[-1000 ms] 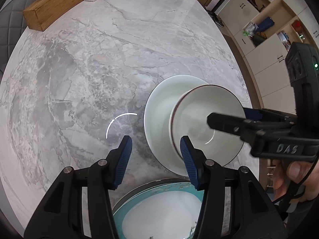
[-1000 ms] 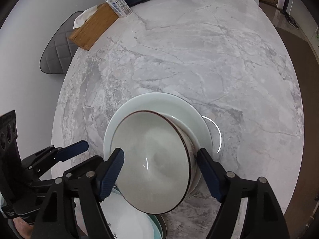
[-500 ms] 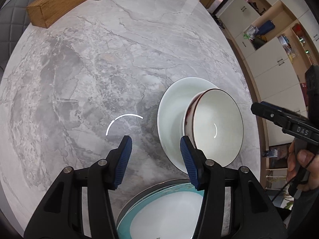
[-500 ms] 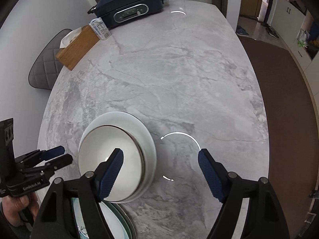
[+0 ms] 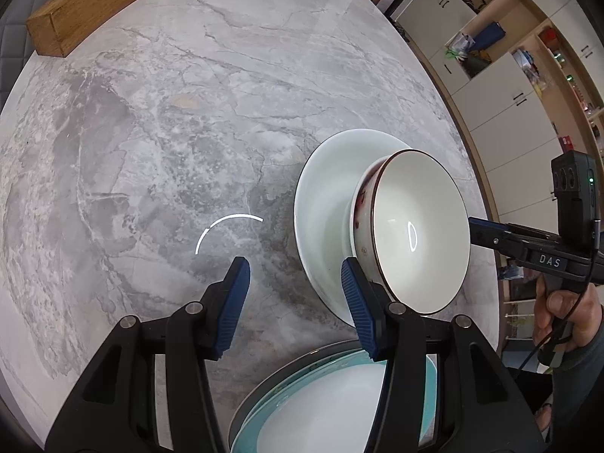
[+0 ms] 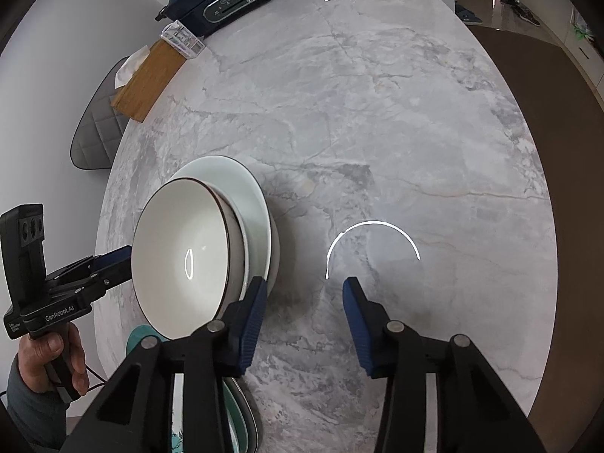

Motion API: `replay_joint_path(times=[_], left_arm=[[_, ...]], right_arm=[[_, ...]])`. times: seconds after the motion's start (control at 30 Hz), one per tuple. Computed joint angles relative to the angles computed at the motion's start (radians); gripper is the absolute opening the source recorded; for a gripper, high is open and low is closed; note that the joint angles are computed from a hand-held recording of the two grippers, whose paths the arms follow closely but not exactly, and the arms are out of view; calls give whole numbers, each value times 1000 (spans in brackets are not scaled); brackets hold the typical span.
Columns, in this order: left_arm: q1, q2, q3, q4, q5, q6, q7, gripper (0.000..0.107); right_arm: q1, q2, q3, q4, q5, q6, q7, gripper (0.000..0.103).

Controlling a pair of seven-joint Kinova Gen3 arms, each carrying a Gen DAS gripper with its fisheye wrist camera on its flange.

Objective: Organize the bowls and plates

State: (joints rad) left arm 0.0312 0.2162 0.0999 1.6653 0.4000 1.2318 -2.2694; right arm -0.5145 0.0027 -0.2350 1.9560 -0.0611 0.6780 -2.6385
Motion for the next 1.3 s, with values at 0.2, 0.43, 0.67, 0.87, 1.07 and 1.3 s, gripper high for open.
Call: replay_joint_path(times=[0.2, 0.43, 0.67, 0.87, 1.07, 1.3], left_arm=[[6, 13, 1, 1, -12, -10, 9, 49], [17, 35, 7, 0, -24, -23, 26, 58], [30, 65, 15, -7, -43, -40, 50, 58], [44, 88, 20, -7, -67, -63, 76, 58], [38, 99, 24, 1, -57, -87, 78, 59], [23, 104, 31, 10, -34, -118, 39, 58]], right_arm=[[16, -2, 12, 31, -48, -52, 53, 46], [35, -8, 20, 61, -111, -94, 119, 51], [41, 7, 21, 82, -181, -142, 204, 52], [44, 32, 24, 84, -191, -169, 235, 52], [72, 41, 27, 124, -306, -232, 341, 57], [65, 31, 13, 162, -358, -298, 417, 55]])
